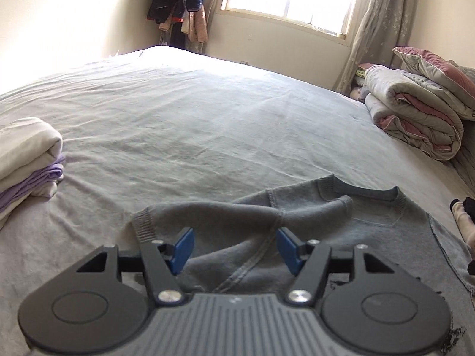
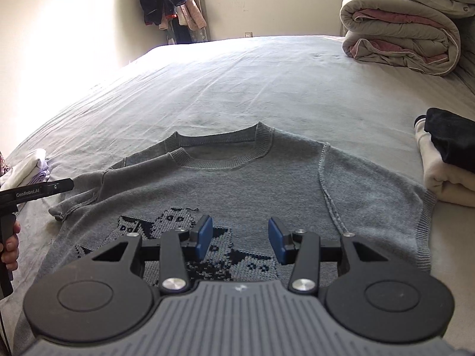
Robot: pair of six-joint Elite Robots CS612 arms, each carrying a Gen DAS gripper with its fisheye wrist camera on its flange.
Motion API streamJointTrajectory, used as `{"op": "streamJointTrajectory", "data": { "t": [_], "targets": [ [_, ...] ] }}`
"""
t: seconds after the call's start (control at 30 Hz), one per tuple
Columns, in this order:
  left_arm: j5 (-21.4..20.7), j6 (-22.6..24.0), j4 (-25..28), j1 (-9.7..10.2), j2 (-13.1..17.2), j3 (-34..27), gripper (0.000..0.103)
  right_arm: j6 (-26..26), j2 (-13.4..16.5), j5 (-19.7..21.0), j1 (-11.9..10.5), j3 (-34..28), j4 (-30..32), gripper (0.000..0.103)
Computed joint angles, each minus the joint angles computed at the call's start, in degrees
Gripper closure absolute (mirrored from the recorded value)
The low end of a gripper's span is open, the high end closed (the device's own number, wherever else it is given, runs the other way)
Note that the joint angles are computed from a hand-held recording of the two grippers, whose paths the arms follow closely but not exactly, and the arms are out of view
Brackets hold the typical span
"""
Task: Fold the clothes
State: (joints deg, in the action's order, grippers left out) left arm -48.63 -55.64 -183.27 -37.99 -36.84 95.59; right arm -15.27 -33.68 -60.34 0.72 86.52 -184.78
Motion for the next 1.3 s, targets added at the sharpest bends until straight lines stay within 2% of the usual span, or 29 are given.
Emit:
{"op": "streamJointTrajectory", "data": {
  "t": [0.07,0.13,0.27,0.43,0.57,0.67,0.73,0.83,0.97,1.07,1.13,1.17,1.23,1.27,1.3],
  "targets": [
    [0.3,-4.7,3.9,0.83,-1.1,1.5,0.040,-0.2,0.2,0.0,0.9,-0.8,0.2,0.057],
    [-1.1,-8.8,4.7,1.92,-1.6,2.9,0.042,-0.5,0.7,0.0,2.0,-2.1,0.4,0.057],
    [-4.8,-12.7,-1.2,3.96,-0.9,5.0,0.047,-1.2,2.5,-0.1,4.3,-5.9,1.6,0.057],
    [-6.8,-9.1,-9.1,5.11,0.9,4.7,0.057,-2.0,5.0,0.1,6.9,-11.0,4.3,0.057],
    [-8.2,-7.2,-13.3,5.75,2.5,3.4,0.059,-2.5,6.9,-0.2,8.8,-15.0,7.1,0.057],
    [-8.2,-6.1,-14.3,5.84,3.4,2.5,0.073,-4.7,8.5,-0.7,9.9,-18.1,9.2,0.057],
    [-8.9,-4.7,-14.4,5.88,3.5,2.4,0.088,-7.2,9.7,-1.5,10.6,-20.4,10.5,0.057],
    [-10.4,-2.7,-14.6,5.99,3.2,2.6,0.095,-11.5,11.6,-2.3,11.4,-24.0,12.7,0.057],
    [-12.4,-0.3,-14.7,6.15,2.8,3.1,0.097,-20.5,13.6,-0.6,12.1,-27.8,16.4,0.057],
    [-13.1,0.6,-14.4,6.19,2.4,3.4,0.097,-27.4,14.3,0.8,12.5,-30.4,23.1,0.057],
    [-13.3,0.7,-14.6,6.26,2.4,3.5,0.097,-32.1,14.4,0.2,12.9,-31.7,28.9,0.057],
    [-13.4,0.8,-14.5,6.30,2.5,3.4,0.097,-34.0,14.4,-0.5,13.1,-31.7,29.4,0.057],
    [-13.5,0.8,-14.4,6.39,2.5,3.3,0.097,-36.4,14.5,-1.2,13.3,-31.6,28.9,0.062],
    [-13.5,0.8,-14.2,6.40,2.5,3.2,0.098,-36.7,14.5,-1.2,13.4,-31.6,29.1,0.072],
    [-13.4,0.8,-14.0,6.39,2.5,3.1,0.098,-37.0,14.5,-1.5,13.4,-31.4,28.9,0.091]
  ]
}}
